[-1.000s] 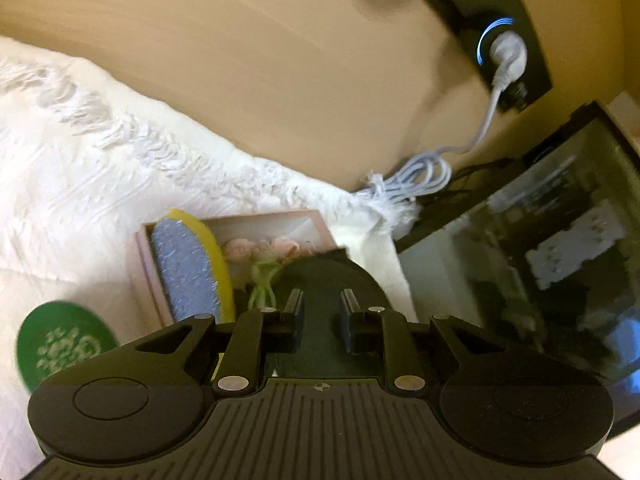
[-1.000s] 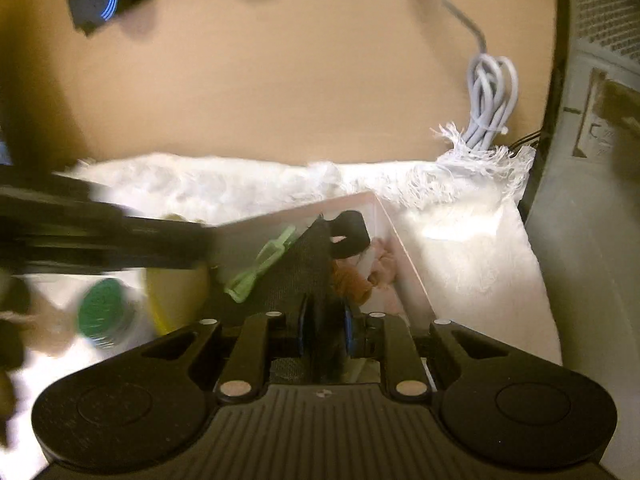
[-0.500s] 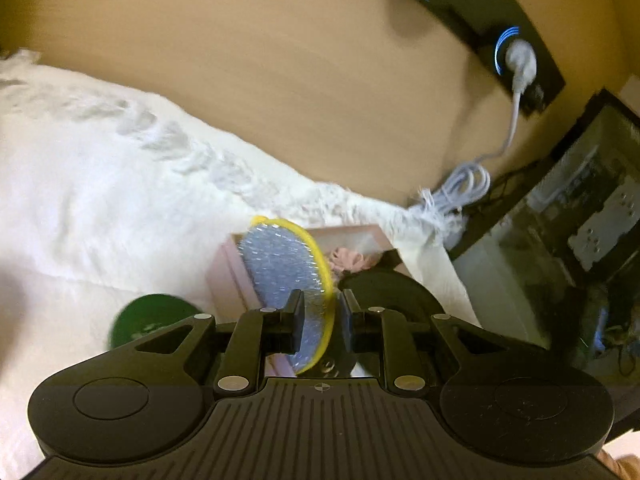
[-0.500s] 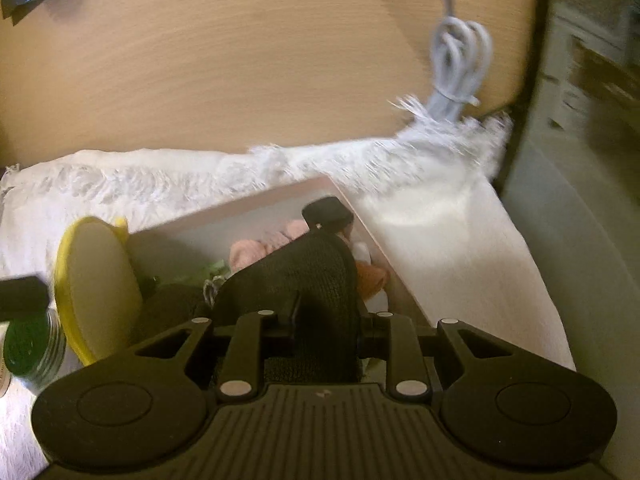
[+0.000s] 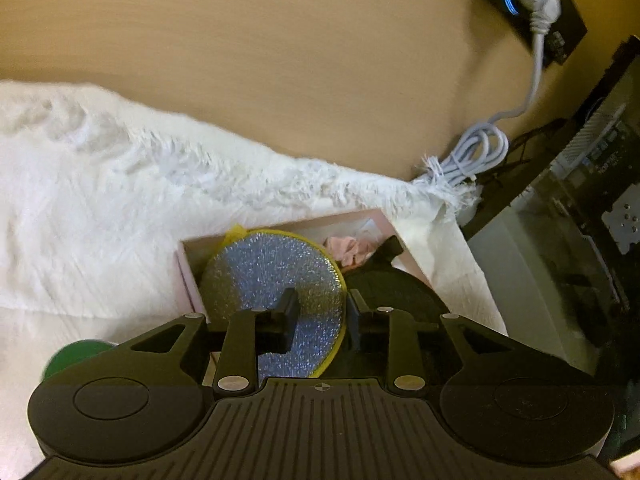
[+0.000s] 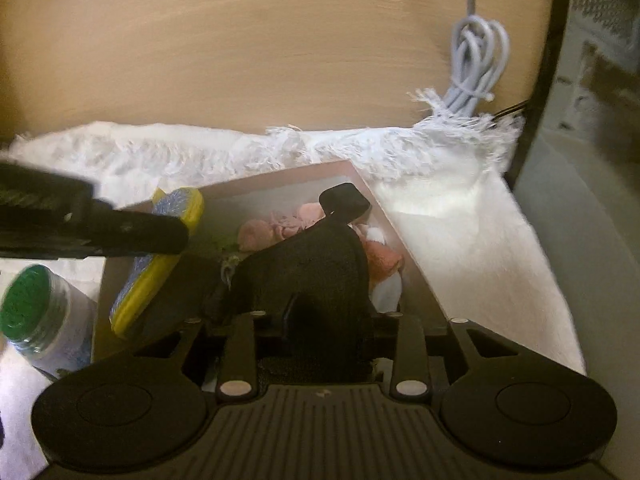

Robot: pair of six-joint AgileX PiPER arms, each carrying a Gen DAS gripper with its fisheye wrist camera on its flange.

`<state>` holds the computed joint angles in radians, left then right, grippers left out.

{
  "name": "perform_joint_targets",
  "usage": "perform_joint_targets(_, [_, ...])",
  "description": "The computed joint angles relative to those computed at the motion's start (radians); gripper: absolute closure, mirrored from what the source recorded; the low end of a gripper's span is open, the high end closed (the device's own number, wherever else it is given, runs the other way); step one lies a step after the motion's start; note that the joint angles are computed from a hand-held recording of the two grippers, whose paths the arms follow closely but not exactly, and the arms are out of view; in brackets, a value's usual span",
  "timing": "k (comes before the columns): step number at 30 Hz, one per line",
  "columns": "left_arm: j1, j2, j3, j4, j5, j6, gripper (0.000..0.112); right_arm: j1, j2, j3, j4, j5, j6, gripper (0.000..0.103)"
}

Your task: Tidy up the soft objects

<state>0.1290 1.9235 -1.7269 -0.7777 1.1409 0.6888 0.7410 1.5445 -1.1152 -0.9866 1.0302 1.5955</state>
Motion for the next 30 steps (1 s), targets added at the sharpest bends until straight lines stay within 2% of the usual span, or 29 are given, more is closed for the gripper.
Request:
perform_joint_targets(2, [0.017,-0.101,0.137,-0.031,-0.106,0.047,0.083,-0.043,-0.051,0.063,-0.010,-0.104,-0.004,0.061])
perform_joint_targets(5, [0.061,-0.253,0.332,-0.104,-0.221,0.117,0.083,-0.039,-0.093,0.123,-0.054,-0.163,-0.003,0.053])
perform_joint_targets(7, [0.087,-0.373,0.476,-0.143,-0.315,0.179,0.083,-0.008,-0.116,0.154,-0.112,-0.158,0.013,0.048])
perform_joint_targets(9, [0.132,-0.489,0.618,-0.198,-0.381,0.251,0.083,0.052,-0.136,0.188,-0.215,-0.112,0.097,0.039])
perform_joint_targets(10, [0.153,-0.530,0.665,-0.204,-0.397,0.263,0.083,0.077,-0.142,0.198,-0.248,-0.093,0.124,0.035])
perform_joint_targets(13, [0.230,-0.660,0.813,-0.188,-0.444,0.280,0.083,0.150,-0.148,0.214,-0.316,-0.026,0.161,0.035])
perform_joint_targets(18, [0.344,-0.764,0.926,0.010,-0.381,0.222,0.083,0.291,-0.199,0.273,-0.371,0.035,0.175,0.035])
perform_joint_targets(23, [0.449,-0.821,1.056,0.029,-0.373,0.226,0.083,0.478,-0.243,0.353,-0.378,0.095,0.152,0.029])
perform_joint_targets(25, [0.457,-0.843,1.111,0.017,-0.392,0.229,0.083,0.538,-0.247,0.387,-0.360,0.099,0.153,0.027])
perform_joint_targets(27, [0.450,-0.879,1.180,0.005,-0.429,0.222,0.083,0.552,-0.241,0.413,-0.317,0.057,0.150,0.027])
perform_joint_targets(30, [0.373,-0.984,1.305,-0.048,-0.575,0.205,0.082,0.545,-0.207,0.440,-0.257,0.014,0.157,0.027])
